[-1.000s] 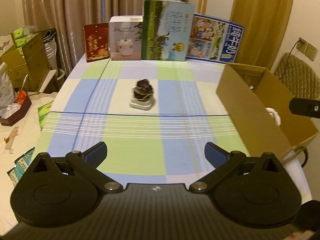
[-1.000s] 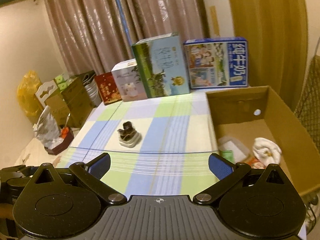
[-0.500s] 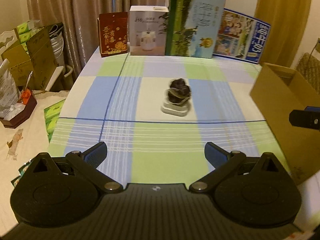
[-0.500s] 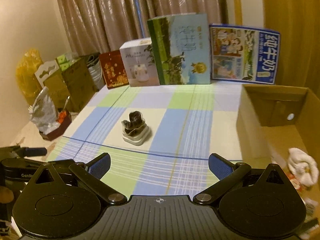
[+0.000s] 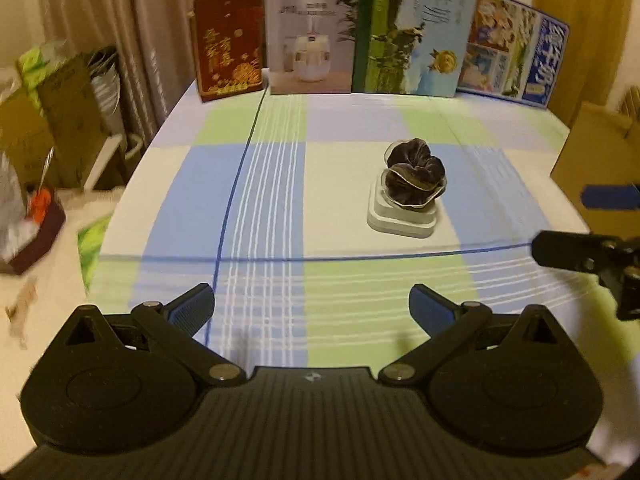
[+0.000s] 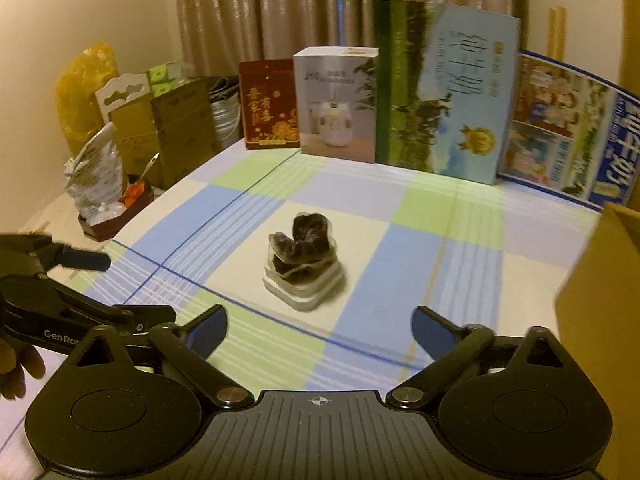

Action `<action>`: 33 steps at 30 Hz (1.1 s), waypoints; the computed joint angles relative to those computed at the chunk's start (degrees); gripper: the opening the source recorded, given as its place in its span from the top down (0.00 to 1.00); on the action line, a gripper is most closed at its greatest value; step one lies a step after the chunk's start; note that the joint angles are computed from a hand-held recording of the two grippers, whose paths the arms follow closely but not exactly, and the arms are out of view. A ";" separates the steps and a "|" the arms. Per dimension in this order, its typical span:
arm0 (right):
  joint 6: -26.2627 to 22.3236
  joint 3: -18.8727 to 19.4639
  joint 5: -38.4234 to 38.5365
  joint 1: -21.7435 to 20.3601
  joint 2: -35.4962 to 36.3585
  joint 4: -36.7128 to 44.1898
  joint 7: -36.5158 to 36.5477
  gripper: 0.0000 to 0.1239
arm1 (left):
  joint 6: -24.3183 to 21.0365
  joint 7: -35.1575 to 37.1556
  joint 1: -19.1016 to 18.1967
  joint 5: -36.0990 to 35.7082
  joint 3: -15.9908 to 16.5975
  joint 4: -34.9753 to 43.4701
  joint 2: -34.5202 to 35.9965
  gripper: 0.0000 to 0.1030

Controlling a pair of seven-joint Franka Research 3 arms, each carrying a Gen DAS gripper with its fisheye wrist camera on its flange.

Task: Organize objects
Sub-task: 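Grasp the brown scrunchie with the right tool while the left tool approaches the white plug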

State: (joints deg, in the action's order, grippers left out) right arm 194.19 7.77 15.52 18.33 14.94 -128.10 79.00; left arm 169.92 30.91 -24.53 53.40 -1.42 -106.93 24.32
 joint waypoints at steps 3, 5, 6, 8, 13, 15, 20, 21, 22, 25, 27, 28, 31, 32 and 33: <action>0.26 1.54 -1.89 -1.93 2.97 3.28 0.06 0.29 | 0.36 3.09 0.91 -0.63 -0.38 2.41 1.91 0.01; 0.45 2.38 -3.10 -2.95 4.98 5.57 -0.11 0.32 | 0.28 6.10 1.97 -2.59 -1.15 3.90 3.25 0.01; 0.41 2.50 -3.57 -3.09 6.04 6.82 -0.38 0.32 | -0.44 8.08 2.61 -4.20 -1.83 4.71 3.89 0.01; 0.33 3.26 -4.81 -3.90 8.14 9.21 -1.05 0.36 | -1.63 10.68 3.11 -6.85 -2.35 5.85 4.72 0.01; -0.10 2.62 -5.84 -3.26 12.19 13.73 -3.49 0.43 | -1.01 9.37 1.22 -7.75 0.44 7.16 5.91 0.01; 0.17 2.12 -5.54 -2.84 13.36 14.75 -4.29 0.47 | -1.09 9.72 0.94 -7.99 0.79 7.66 6.22 0.01; 1.30 3.87 -5.98 -4.49 15.18 15.42 -5.15 0.59 | -1.21 10.14 0.59 -8.37 1.10 8.37 6.88 0.01; 1.16 4.20 -6.08 -4.81 15.42 15.58 -5.17 0.60 | -1.29 10.70 0.88 -8.87 0.73 8.53 7.08 0.01; 1.34 4.77 -6.29 -5.37 15.65 15.67 -5.12 0.62 | -1.33 11.02 0.98 -9.27 0.57 8.68 7.27 0.01; 1.71 5.54 -6.48 -6.10 15.46 15.41 -4.84 0.75 | -1.30 11.50 1.00 -10.07 0.57 8.74 7.57 0.01; 2.28 6.73 -6.97 -7.29 14.99 14.77 -4.24 0.80 | -1.35 11.93 0.99 -10.50 0.56 8.72 7.66 0.01; 2.54 6.92 -6.97 -7.50 14.71 14.51 -3.81 0.81 | -1.22 11.94 0.82 -10.47 0.75 8.68 7.68 0.01; 3.95 8.34 -7.97 -9.15 13.40 13.04 -2.03 0.82 | -0.89 11.93 0.48 -10.65 1.03 8.95 7.96 0.01; 4.33 7.72 -7.70 -8.63 12.71 12.52 -1.54 0.83 | -0.48 12.03 0.51 -10.84 0.92 9.15 8.19 0.01; 4.48 6.70 -7.11 -7.79 11.86 11.95 -1.15 0.83 | -0.26 12.42 0.68 -11.28 0.60 9.49 8.52 0.01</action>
